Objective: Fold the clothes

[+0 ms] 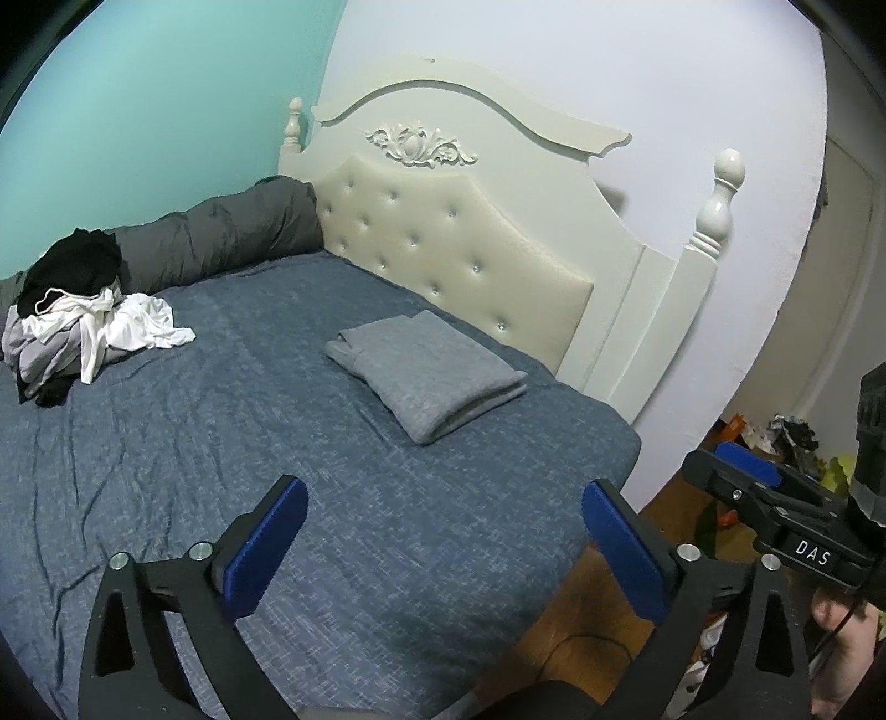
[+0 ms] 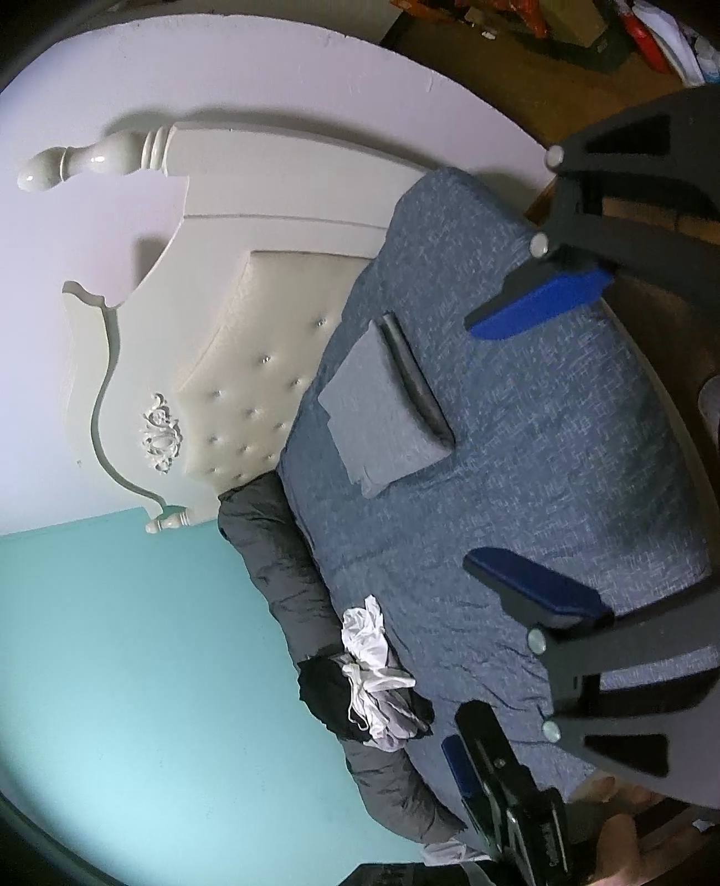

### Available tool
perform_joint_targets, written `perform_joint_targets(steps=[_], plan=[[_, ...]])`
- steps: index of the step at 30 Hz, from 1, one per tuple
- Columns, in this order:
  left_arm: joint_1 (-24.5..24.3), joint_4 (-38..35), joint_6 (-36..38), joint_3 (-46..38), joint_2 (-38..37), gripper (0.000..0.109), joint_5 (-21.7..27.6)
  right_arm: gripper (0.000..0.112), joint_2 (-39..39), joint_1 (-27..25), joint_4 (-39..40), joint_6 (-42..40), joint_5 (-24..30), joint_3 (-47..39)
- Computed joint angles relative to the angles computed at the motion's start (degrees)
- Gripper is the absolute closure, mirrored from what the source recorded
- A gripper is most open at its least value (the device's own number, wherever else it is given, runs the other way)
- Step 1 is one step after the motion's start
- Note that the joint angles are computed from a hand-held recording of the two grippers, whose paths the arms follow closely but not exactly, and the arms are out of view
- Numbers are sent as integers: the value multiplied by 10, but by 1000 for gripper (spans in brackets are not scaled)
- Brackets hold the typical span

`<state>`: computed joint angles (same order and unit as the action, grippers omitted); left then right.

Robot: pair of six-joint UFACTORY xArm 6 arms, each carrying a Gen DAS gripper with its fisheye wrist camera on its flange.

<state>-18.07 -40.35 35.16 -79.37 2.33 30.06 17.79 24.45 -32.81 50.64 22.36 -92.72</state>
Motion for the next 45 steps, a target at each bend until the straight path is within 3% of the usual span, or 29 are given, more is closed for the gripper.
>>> perform_joint_targets(steps=[18, 45], plan=[[2, 31, -26, 5, -7, 6, -6, 29, -3, 1, -12, 8, 9, 0], [7, 20, -13, 8, -10, 6, -2, 29, 4, 4, 1, -2, 17, -3]])
